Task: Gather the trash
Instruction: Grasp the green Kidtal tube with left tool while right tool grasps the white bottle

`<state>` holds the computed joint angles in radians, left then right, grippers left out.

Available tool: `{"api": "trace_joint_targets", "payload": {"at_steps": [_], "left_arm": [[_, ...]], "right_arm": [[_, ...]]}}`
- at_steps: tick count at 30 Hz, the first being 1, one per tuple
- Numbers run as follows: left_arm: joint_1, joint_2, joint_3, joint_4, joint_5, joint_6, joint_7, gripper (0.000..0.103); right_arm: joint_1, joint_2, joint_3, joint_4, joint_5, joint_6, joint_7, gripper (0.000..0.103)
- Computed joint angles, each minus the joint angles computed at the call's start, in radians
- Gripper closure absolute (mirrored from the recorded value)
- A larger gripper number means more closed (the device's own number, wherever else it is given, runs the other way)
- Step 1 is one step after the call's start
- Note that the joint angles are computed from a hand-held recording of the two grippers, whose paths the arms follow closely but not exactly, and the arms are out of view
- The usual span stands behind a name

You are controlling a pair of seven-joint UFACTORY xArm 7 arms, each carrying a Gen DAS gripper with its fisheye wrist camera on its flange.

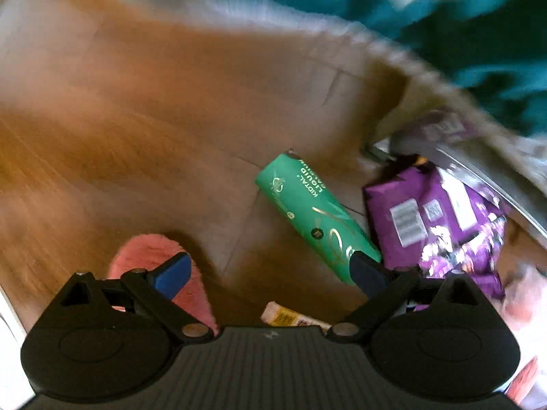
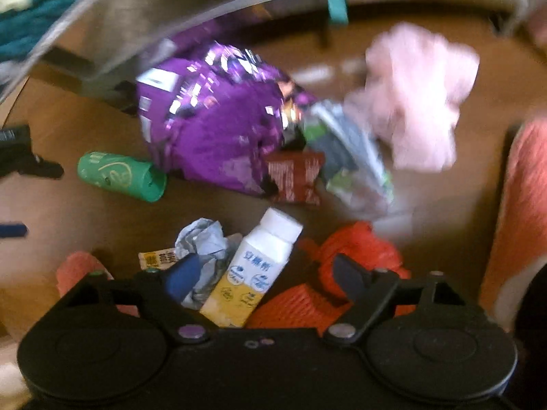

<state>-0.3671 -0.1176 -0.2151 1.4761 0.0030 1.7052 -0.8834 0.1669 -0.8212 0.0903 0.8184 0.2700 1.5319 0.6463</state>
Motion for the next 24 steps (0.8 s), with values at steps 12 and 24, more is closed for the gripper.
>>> {"api": "trace_joint_targets", "payload": {"at_steps": [12,24], "left_arm": [[0.029,-0.035,0.017,-0.239,-0.075,-0.273,-0.151,0.003],[0.027,0.002,0.026,-0.313,-0.08,-0.345,-0.12,0.003]], "right_arm": [[-0.015,-0.004,-0.017,-0.129,0.06,-0.055,0.081,0.032],[0.013,-0.003,-0.005,-0.205,0.116,-0.151,0.141,0.042]]}}
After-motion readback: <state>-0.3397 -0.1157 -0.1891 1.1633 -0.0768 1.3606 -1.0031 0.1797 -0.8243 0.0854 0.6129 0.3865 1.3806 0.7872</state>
